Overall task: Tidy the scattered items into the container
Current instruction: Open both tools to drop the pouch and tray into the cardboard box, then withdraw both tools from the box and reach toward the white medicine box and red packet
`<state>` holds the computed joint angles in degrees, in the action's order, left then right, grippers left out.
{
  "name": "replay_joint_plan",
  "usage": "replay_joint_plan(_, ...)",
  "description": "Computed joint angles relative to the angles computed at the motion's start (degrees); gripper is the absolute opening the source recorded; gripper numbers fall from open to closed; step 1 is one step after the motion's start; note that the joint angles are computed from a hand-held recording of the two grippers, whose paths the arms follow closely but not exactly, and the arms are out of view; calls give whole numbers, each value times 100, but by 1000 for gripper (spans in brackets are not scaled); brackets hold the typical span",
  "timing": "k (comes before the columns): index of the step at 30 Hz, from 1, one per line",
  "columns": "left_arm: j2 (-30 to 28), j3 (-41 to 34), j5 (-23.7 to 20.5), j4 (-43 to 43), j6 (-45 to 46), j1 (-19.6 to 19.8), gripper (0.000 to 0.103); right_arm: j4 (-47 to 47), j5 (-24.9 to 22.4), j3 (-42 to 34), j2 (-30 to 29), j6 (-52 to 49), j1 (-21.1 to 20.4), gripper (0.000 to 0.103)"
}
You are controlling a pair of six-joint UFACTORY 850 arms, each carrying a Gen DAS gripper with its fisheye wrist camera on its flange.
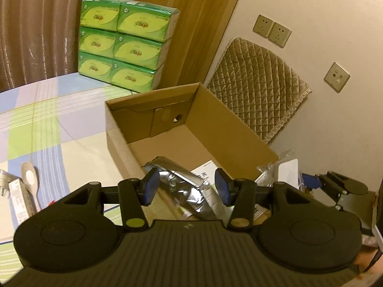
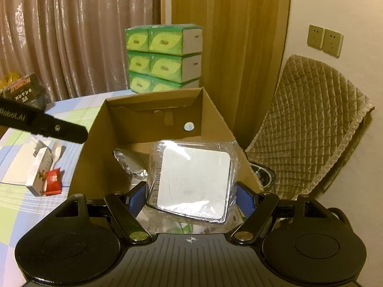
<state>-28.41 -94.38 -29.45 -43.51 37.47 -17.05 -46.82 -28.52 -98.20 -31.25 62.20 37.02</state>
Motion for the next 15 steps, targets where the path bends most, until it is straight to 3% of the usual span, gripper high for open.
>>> replay_joint_plan(4,104,129,12,22,46,86,46,-6,158,-118,-86,163,-5,77)
replay_joint_plan(6,157,200,24,9,102,125,48,-262,106,-179,-132,482,25,96)
replay_joint_plan(7,182,231,19,1,138,146,48,-504,109,-162,-128,722,45,97)
replay_joint_plan(15,373,473,56,23,251,343,49,-311,53,-381,-231,467,148,97)
